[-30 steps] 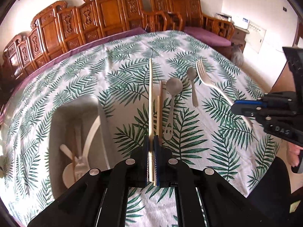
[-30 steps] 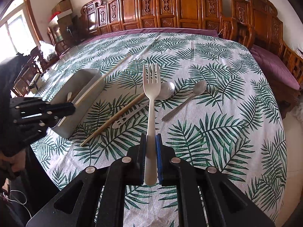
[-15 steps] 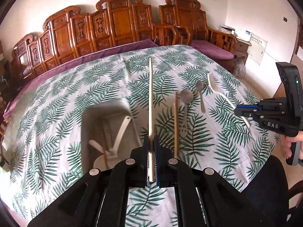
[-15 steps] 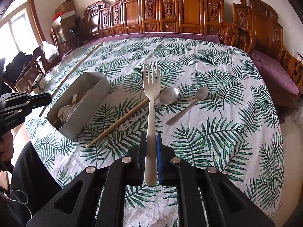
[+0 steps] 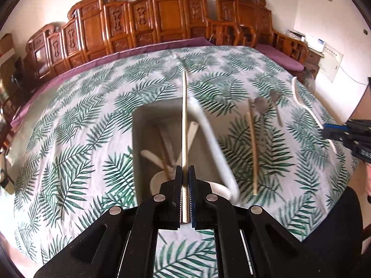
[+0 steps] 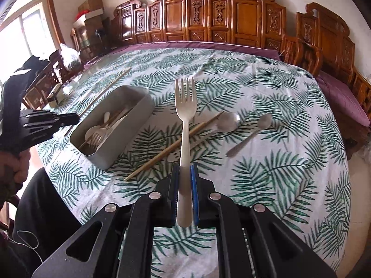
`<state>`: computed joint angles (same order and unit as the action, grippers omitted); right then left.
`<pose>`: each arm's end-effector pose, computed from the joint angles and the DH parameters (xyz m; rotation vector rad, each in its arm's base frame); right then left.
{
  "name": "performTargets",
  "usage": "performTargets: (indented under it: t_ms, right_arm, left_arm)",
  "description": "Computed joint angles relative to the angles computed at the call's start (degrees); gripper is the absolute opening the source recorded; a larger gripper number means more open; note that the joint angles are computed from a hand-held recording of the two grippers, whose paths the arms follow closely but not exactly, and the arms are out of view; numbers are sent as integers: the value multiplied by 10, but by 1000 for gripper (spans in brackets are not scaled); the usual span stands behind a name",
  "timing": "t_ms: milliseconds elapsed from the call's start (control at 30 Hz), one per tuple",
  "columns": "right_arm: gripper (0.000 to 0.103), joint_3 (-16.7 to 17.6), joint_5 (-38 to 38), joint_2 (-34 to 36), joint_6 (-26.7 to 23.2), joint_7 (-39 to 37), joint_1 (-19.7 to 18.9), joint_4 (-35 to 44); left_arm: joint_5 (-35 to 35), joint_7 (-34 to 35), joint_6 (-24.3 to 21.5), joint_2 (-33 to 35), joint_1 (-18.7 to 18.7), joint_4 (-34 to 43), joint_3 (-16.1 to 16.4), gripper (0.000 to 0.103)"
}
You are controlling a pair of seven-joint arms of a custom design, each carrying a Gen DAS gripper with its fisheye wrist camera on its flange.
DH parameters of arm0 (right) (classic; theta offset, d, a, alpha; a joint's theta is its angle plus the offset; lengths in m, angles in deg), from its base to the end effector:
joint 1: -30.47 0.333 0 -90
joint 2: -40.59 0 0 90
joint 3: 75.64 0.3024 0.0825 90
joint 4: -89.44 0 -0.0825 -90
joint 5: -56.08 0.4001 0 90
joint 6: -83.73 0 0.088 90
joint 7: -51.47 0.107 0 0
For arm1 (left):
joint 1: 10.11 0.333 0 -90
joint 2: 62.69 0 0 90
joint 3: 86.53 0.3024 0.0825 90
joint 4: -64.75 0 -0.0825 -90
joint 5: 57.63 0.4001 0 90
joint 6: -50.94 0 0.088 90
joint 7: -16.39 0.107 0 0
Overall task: Organize utensils
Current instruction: 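Lower the chopstick and white fork into the grey tray and open both tools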
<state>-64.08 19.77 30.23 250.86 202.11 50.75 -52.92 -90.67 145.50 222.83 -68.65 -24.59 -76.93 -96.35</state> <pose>0.4095 0.2980 0.3899 -1.8593 1.7108 -0.4497 0.4854 -0.1763 0.3708 -1.2990 2.3637 -0.7842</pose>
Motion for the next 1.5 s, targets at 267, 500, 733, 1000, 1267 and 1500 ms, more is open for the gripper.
performTargets:
  t_ms: [267,500,733,1000,1267,1500]
  right_arm:
    - [11,5,-2,30,-10,19,15,33]
    - [11,3,-4,59,-25,14,37,78]
    - [11,-4,5,100,-37,-1,63,133]
    - [11,-16,22,169,-50,-28,95,214]
    - [11,-30,49,244,-76,-57,125,301]
    - [11,-40,79,295,-95,-81,140,358]
  left_arm:
    - [35,-30,-13,34,22,21,-6,4]
    - [58,-34,-23,34,31,21,-8,4]
    - [15,4,-36,32,33,30,-3,5]
    - [-98,93,-20,-4,19,17,17,19]
    - [-274,240,8,-34,-12,16,54,60]
    - [-389,352,22,-37,-8,27,59,75]
